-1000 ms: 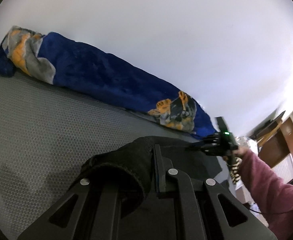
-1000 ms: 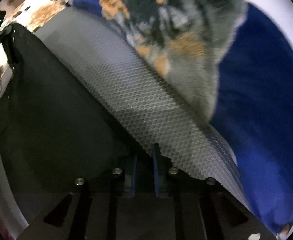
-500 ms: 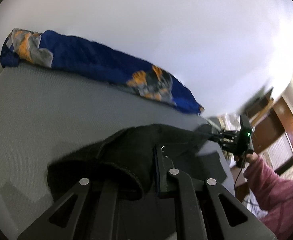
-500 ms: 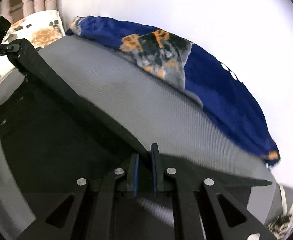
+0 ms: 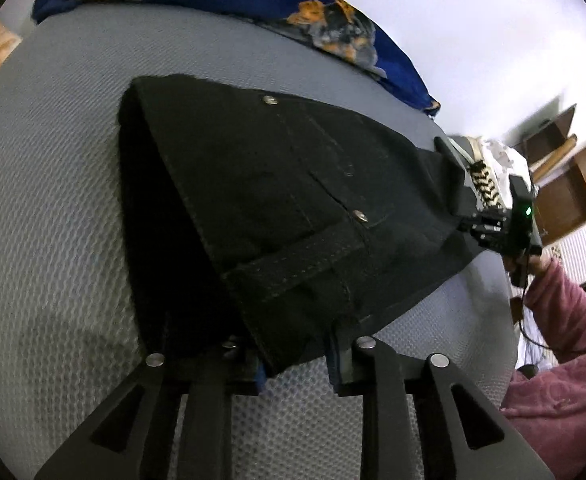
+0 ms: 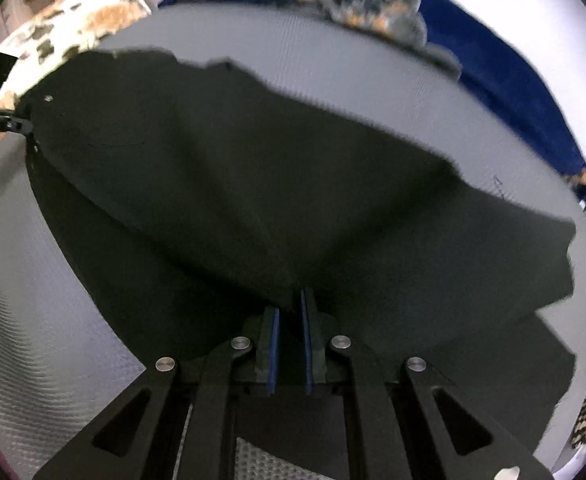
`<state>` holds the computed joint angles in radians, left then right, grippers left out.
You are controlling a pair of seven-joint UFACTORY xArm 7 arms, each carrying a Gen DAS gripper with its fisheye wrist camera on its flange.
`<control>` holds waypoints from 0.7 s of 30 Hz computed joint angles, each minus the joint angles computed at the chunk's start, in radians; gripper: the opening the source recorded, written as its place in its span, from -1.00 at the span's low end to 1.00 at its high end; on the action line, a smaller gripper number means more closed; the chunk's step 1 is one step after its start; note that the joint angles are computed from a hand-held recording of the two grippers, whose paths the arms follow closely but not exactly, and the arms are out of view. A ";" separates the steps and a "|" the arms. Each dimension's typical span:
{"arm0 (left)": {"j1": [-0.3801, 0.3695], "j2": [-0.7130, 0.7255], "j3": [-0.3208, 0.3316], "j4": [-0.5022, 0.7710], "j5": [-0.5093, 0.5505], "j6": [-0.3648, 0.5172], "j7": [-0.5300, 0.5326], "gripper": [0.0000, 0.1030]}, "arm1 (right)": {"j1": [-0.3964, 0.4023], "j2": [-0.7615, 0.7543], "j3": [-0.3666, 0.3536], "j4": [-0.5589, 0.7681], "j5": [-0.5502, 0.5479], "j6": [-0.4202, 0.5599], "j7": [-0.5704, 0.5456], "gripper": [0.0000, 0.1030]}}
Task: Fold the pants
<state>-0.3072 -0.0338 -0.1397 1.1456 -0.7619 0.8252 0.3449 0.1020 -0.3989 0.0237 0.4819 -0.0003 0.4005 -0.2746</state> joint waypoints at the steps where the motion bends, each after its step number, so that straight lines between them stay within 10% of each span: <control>1: 0.002 -0.010 0.002 -0.007 -0.003 -0.001 -0.009 -0.48 | -0.008 0.007 0.011 -0.009 -0.012 -0.017 0.012 -0.86; 5: -0.004 -0.062 0.001 -0.035 0.030 -0.022 -0.049 -0.44 | -0.007 0.010 0.009 0.000 -0.004 -0.014 0.032 -0.85; 9: 0.000 -0.141 0.018 -0.105 0.057 -0.061 -0.133 0.18 | -0.023 0.008 0.032 -0.011 -0.047 -0.029 0.060 -0.85; 21: -0.106 -0.214 0.069 -0.251 -0.390 -0.239 -0.270 0.18 | 0.004 -0.022 -0.001 -0.061 -0.019 -0.085 0.034 -0.83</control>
